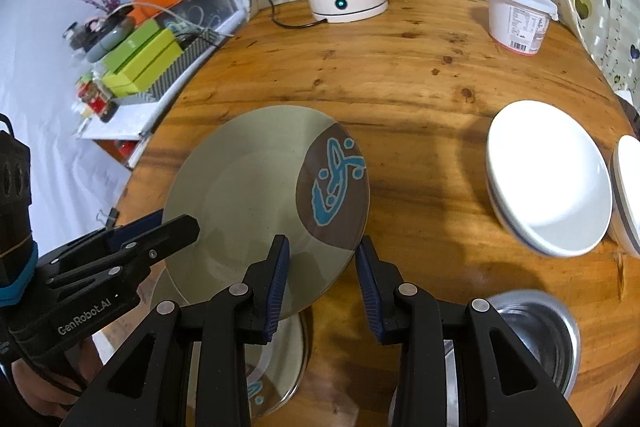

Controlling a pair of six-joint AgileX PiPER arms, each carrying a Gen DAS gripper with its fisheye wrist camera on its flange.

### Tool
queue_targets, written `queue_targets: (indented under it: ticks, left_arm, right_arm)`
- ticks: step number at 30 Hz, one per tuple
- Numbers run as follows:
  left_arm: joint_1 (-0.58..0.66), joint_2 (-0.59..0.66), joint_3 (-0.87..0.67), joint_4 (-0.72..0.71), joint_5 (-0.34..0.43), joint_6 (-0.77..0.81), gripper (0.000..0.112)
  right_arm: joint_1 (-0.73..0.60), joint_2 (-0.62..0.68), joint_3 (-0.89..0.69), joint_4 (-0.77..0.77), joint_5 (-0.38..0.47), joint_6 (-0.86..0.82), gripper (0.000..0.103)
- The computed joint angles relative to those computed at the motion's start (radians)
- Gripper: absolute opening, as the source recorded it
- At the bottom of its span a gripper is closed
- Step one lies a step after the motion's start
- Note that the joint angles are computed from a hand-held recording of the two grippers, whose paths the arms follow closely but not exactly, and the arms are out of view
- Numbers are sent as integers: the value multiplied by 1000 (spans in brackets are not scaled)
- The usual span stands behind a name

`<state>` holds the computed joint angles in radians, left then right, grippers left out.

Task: Organize plates and bowls
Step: 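Lower the plate stack onto the third beige plate with both tools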

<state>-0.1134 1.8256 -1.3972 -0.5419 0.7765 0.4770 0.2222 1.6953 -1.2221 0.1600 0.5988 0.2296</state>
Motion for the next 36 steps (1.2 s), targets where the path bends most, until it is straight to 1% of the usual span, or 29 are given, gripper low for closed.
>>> queue_targets:
  ticks: [13, 17, 26, 36]
  left_arm:
    - [42, -151, 213, -35, -55, 59, 38]
    - [53, -189, 270, -40, -69, 71, 38]
    - [58, -266, 361, -26, -100, 66, 38]
    - [53, -316, 436, 0, -133, 44, 38]
  right_arm:
    - [91, -80, 99, -74, -37, 85, 33]
    - [110, -97, 133, -76, -50, 91, 33]
    - [156, -144, 202, -103, -82, 123, 33]
    - [185, -165, 252, -109, -103, 125, 33]
